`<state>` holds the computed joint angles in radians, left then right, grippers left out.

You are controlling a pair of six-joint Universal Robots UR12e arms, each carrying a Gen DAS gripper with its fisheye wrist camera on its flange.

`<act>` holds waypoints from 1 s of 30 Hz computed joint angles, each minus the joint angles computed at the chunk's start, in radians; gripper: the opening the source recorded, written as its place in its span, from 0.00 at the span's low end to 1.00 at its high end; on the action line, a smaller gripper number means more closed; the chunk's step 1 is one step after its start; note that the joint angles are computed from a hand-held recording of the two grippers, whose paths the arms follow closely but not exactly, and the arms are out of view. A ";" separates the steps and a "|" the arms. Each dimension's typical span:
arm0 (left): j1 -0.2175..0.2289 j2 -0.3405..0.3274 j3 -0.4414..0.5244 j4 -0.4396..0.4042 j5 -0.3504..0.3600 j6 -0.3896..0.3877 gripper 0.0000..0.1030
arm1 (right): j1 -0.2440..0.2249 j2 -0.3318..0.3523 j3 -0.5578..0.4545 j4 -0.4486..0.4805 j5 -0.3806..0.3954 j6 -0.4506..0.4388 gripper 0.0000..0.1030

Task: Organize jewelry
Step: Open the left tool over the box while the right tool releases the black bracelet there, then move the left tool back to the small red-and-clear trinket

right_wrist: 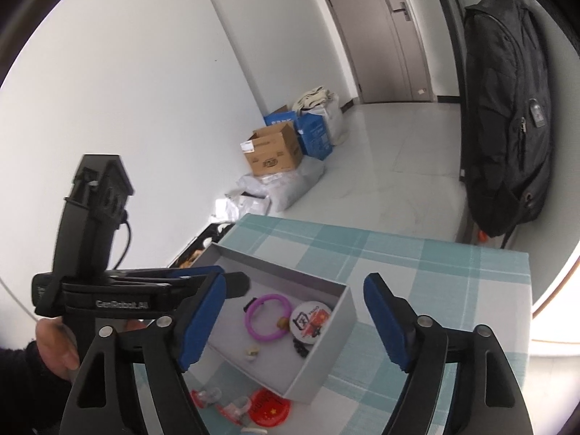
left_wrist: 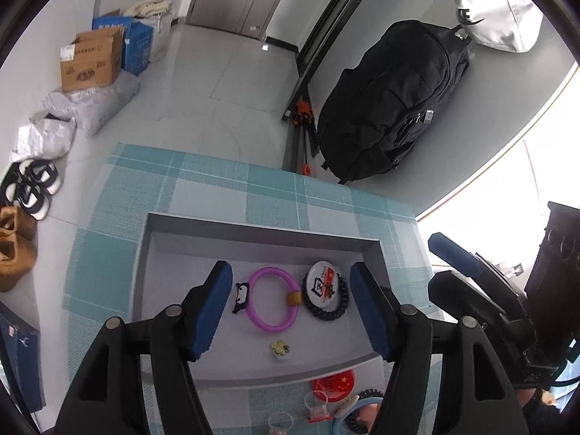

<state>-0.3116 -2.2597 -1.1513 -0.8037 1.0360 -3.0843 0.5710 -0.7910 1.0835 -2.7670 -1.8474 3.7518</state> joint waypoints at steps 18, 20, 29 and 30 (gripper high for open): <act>-0.001 0.112 -0.187 0.196 0.111 -0.029 0.61 | 0.035 -0.045 0.078 -0.043 -0.089 0.060 0.98; -0.003 0.121 -0.206 0.202 0.130 -0.028 0.61 | 0.039 -0.049 0.086 -0.048 -0.090 0.074 0.99; -0.005 0.143 -0.253 0.146 0.164 0.023 0.61 | 0.062 -0.058 0.098 -0.037 -0.110 0.069 1.00; -0.005 0.144 -0.255 0.132 0.165 0.024 0.61 | 0.064 -0.059 0.101 -0.036 -0.108 0.072 1.00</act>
